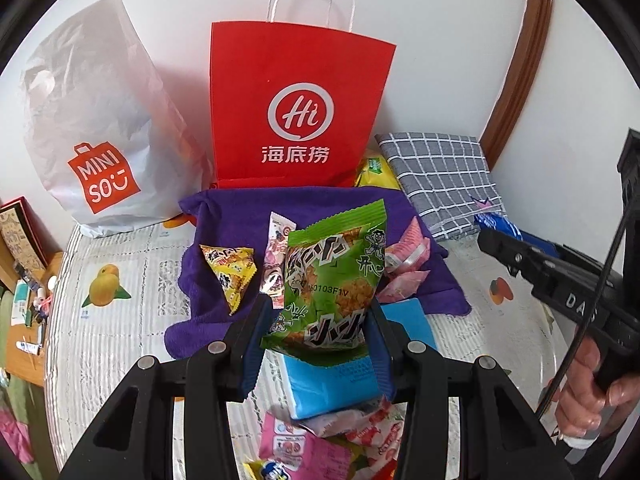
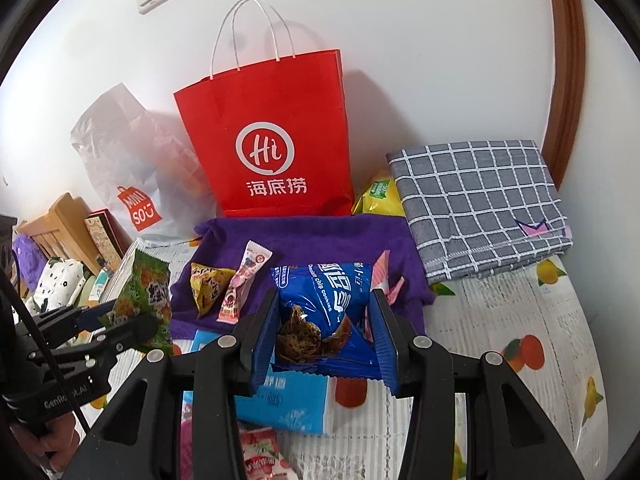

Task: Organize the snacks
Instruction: 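Lift the blue snack and green chip bag and carry both over the purple towel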

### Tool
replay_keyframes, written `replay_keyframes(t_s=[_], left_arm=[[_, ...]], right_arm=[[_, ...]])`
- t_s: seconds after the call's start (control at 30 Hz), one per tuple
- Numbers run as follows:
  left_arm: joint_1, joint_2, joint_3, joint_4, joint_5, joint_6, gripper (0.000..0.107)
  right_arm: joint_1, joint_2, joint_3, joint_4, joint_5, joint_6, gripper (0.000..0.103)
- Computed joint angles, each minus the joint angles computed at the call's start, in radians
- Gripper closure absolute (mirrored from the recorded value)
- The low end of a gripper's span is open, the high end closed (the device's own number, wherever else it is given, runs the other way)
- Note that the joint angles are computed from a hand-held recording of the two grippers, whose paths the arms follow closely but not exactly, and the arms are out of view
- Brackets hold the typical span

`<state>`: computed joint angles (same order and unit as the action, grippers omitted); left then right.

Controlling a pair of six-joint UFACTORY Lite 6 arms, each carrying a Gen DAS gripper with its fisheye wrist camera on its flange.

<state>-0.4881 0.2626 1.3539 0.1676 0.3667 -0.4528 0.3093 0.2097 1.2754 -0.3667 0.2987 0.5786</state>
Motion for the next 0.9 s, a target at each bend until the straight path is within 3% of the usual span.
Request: replay_keyframes(t_s=[0.3, 0.57, 0.9], left_arm=[[0.065, 0.130, 0.139, -0.078, 0.034, 0.114, 0.064], [0.101, 0.290, 0.329, -0.091, 0.087, 0.151, 0.064], [0.117, 0.501, 0.568, -0.172, 0.152, 0.244, 0.064]], right_arm=[[-0.042, 0.282, 0.316, 0.206, 0.042, -0.217, 0.059], [-0.079, 0.505, 0.600, 0.285, 0.115, -0.318, 0.059], [-0.110, 0.719, 0.814, 0.332, 0.189, -0.382, 0.059]])
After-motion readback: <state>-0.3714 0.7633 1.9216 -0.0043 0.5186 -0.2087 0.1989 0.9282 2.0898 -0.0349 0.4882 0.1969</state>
